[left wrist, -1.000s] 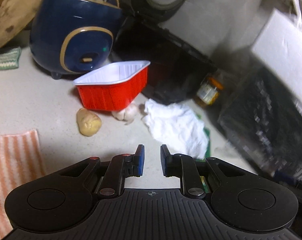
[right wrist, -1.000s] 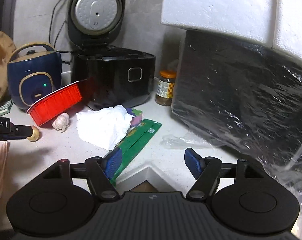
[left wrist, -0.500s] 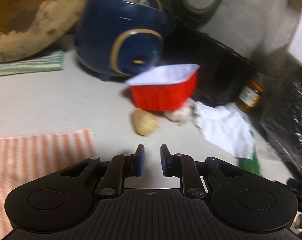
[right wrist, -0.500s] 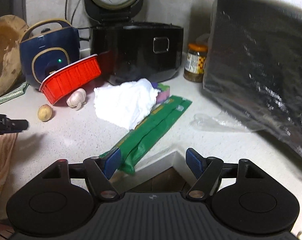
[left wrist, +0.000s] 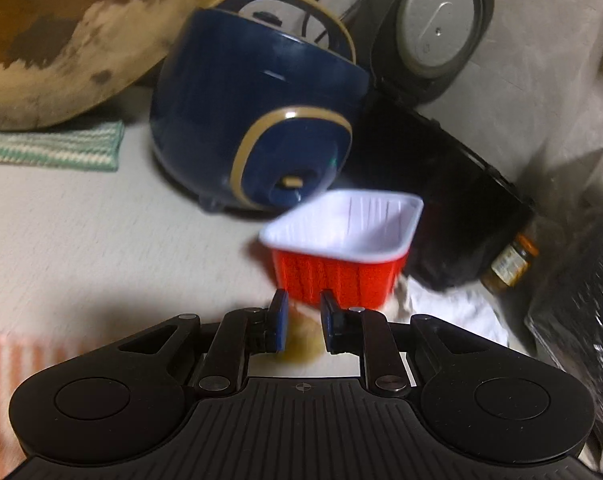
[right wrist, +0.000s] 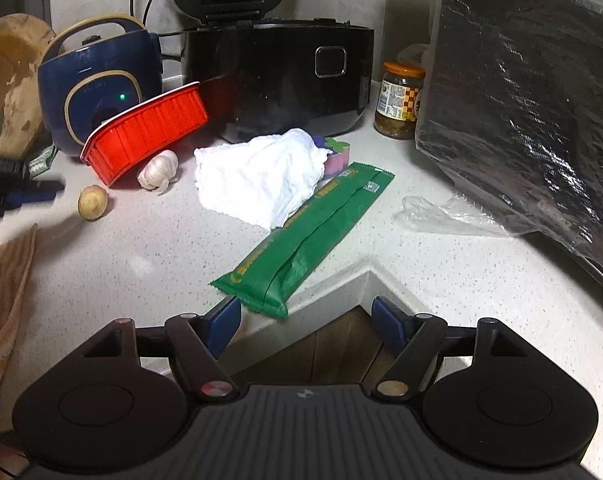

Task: Collect trash
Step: 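Move the left tool to the ginger root while the right tool approaches the long green packet, then close the left tool on the ginger root while the right tool grasps the long green packet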

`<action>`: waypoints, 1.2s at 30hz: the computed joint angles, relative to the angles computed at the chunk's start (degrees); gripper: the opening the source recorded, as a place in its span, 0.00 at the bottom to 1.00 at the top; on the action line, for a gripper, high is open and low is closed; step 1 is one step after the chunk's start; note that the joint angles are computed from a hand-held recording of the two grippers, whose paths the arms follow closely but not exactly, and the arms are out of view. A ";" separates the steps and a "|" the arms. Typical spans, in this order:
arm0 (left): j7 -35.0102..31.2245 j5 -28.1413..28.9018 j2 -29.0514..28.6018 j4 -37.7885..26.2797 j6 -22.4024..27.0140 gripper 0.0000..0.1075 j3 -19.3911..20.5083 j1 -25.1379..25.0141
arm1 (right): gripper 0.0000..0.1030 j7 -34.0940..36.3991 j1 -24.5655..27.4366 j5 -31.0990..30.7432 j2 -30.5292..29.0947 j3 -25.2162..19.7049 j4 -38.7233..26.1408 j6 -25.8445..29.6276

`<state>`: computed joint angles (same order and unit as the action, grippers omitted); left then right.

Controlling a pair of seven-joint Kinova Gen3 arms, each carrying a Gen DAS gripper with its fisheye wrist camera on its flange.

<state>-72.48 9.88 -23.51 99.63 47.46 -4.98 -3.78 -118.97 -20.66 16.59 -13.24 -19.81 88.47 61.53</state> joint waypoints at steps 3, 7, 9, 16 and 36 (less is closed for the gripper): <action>-2.19 -1.89 3.51 -2.53 2.25 0.19 1.08 0.54 | 0.71 -1.06 0.22 0.12 -0.45 -0.31 0.36 0.26; -7.60 -1.10 5.03 -2.80 4.20 0.44 0.34 2.36 | 0.71 -2.02 0.73 0.09 -1.19 -0.30 0.94 0.46; -7.85 -1.46 5.59 -3.21 5.43 0.55 1.18 1.93 | 0.71 -2.48 1.09 -0.15 -1.43 -0.20 1.19 0.54; -6.46 -1.38 6.97 -2.76 4.31 0.59 3.05 0.97 | 0.71 -1.88 1.31 -0.58 -1.76 -0.24 1.93 -0.23; -10.89 8.12 1.27 -2.08 14.32 0.41 -3.11 3.82 | 0.71 4.09 2.41 -5.00 3.06 4.70 -1.19 -8.45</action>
